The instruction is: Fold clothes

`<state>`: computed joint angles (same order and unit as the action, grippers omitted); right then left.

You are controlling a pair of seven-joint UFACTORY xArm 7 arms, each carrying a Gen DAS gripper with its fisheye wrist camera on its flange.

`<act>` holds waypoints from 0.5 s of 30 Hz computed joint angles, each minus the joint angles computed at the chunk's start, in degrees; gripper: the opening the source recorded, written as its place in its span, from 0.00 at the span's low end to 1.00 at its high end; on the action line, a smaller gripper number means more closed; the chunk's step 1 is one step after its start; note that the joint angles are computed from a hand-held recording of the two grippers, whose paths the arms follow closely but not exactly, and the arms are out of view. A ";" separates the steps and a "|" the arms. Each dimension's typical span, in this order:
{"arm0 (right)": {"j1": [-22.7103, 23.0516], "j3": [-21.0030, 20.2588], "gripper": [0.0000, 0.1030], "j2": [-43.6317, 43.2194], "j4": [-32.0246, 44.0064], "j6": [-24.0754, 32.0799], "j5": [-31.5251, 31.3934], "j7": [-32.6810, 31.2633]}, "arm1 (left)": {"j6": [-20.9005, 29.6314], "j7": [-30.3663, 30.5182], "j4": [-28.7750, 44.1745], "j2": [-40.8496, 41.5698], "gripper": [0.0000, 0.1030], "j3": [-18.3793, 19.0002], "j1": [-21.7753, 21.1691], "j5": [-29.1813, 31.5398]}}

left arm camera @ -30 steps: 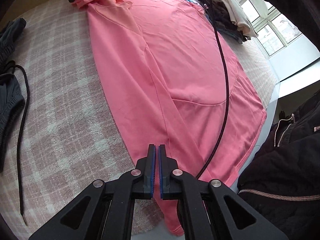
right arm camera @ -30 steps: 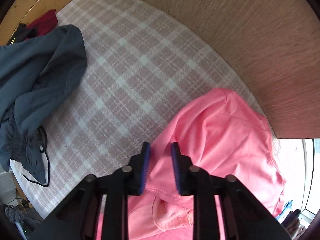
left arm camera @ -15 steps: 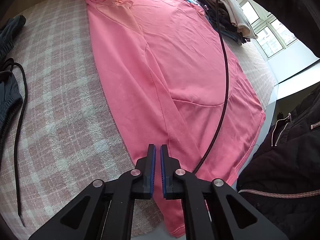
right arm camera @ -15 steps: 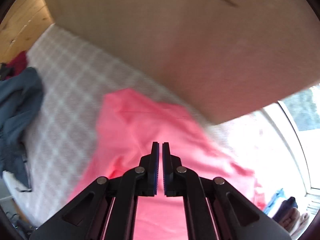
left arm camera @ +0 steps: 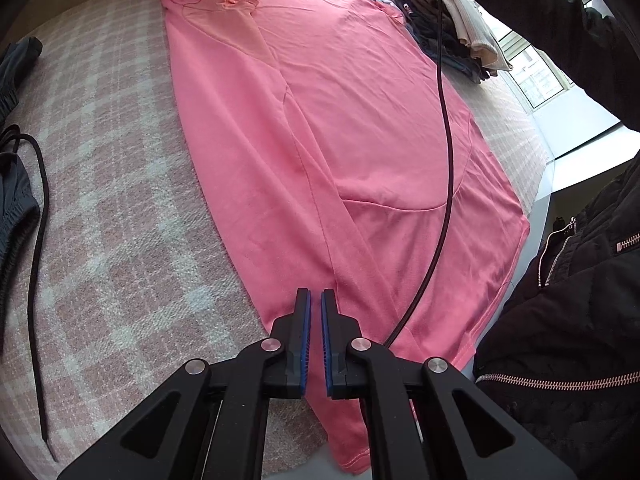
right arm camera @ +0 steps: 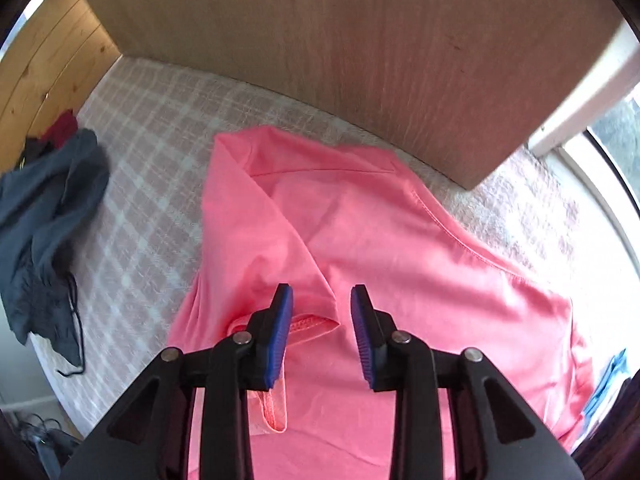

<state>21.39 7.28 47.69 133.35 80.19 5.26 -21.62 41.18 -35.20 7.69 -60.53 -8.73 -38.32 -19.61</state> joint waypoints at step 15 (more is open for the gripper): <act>1.41 0.04 0.21 2.90 2.78 -0.12 -0.41 -2.95 | 0.94 1.47 3.92 6.06 0.05 -0.76 1.29 1.19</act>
